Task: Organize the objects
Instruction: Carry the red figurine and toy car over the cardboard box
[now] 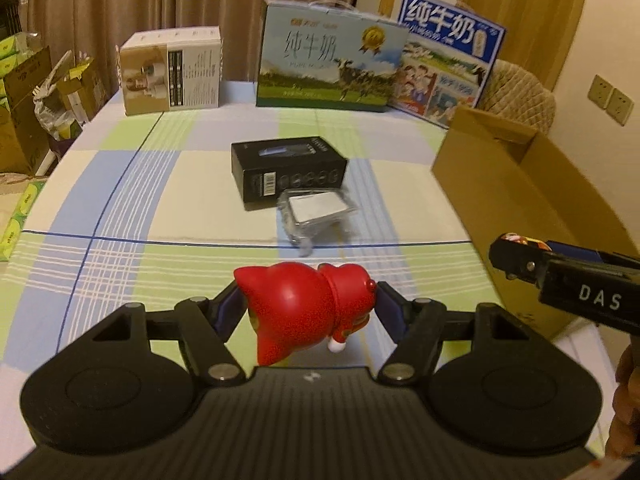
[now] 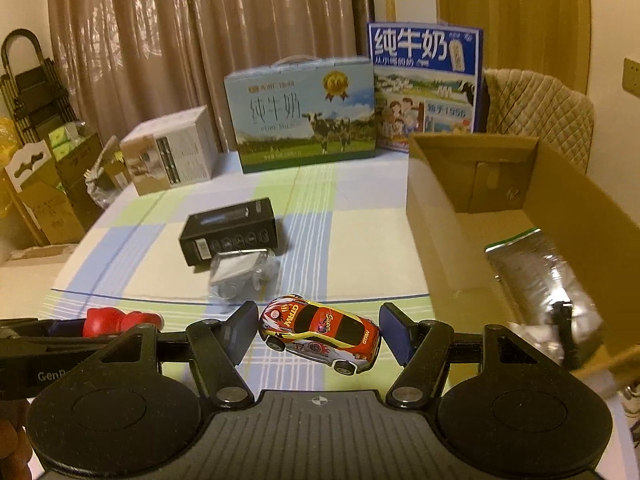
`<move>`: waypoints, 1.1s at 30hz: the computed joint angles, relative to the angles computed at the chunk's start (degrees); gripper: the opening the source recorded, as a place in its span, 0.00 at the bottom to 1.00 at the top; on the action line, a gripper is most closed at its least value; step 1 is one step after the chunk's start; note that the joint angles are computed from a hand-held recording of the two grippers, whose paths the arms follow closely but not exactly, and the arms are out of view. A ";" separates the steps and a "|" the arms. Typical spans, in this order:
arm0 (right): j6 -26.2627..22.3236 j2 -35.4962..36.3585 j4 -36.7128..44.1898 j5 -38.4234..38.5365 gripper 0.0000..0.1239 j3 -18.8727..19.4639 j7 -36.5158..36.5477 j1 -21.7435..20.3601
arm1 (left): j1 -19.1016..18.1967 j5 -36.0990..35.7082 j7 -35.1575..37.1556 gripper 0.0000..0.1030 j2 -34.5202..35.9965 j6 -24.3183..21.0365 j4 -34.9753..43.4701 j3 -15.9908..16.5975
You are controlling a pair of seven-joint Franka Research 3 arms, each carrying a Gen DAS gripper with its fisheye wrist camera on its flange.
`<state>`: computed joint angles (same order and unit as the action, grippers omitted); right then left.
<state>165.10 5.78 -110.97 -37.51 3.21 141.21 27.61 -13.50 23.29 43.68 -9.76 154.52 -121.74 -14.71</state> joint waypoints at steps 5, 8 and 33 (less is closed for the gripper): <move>-0.81 -5.92 -3.92 -0.91 0.51 1.71 1.26 -1.44 | -1.15 -0.87 -0.55 0.63 -4.54 -2.80 -1.24 -0.98; -1.02 -9.10 -6.14 -0.38 0.51 3.71 1.24 -3.44 | -1.75 -1.37 -0.80 0.63 -6.83 -4.22 -1.78 -1.51; 0.00 -25.28 -17.51 11.85 0.51 15.11 -5.64 -17.93 | -5.62 -1.96 -0.37 0.63 -10.86 -9.32 0.97 -4.59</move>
